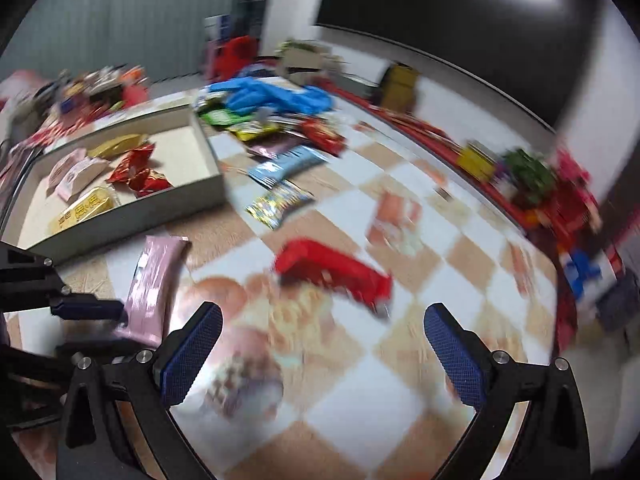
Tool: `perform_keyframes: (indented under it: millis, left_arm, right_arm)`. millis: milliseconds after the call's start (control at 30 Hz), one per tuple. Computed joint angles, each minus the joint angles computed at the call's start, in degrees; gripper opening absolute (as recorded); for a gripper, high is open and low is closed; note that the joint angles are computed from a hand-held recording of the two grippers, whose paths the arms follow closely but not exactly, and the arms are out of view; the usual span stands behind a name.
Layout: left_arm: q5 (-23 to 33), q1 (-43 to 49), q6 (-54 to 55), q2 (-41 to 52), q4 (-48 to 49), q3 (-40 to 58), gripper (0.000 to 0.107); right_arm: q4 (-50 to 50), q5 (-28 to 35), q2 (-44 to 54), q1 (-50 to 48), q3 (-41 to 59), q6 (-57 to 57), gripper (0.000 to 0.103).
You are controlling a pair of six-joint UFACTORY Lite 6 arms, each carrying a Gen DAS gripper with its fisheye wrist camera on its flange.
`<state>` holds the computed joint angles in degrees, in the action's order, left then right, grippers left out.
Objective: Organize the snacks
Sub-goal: 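Grasp the pink bar with the left gripper while the right grasps the red bar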
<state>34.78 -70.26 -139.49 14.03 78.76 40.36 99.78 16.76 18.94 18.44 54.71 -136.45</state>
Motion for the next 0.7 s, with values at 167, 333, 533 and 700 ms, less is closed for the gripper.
perform_keyframes:
  millis: [167, 333, 533, 700]
  left_arm:
    - [-3.0, 2.8, -11.5, -3.2, 11.6, -5.2, 0.025]
    - [-4.4, 4.2, -20.2, -5.4, 19.5, -8.4, 0.025]
    - [-6.3, 4.9, -22.7, -7.5, 21.6, -9.9, 0.032]
    - [-8.0, 7.0, -9.7, -6.3, 3.4, -3.2, 0.084]
  right_arm:
    - [-28.4, -2.5, 15.0, 3.5, 17.1, 25.9, 0.099]
    - [-48.9, 6.4, 21.3, 3.2, 26.4, 49.4, 0.076]
    - [-48.8, 7.5, 15.7, 1.1, 19.2, 54.3, 0.054]
    - [-29.2, 4.3, 1.9, -3.5, -1.6, 36.6, 0.04]
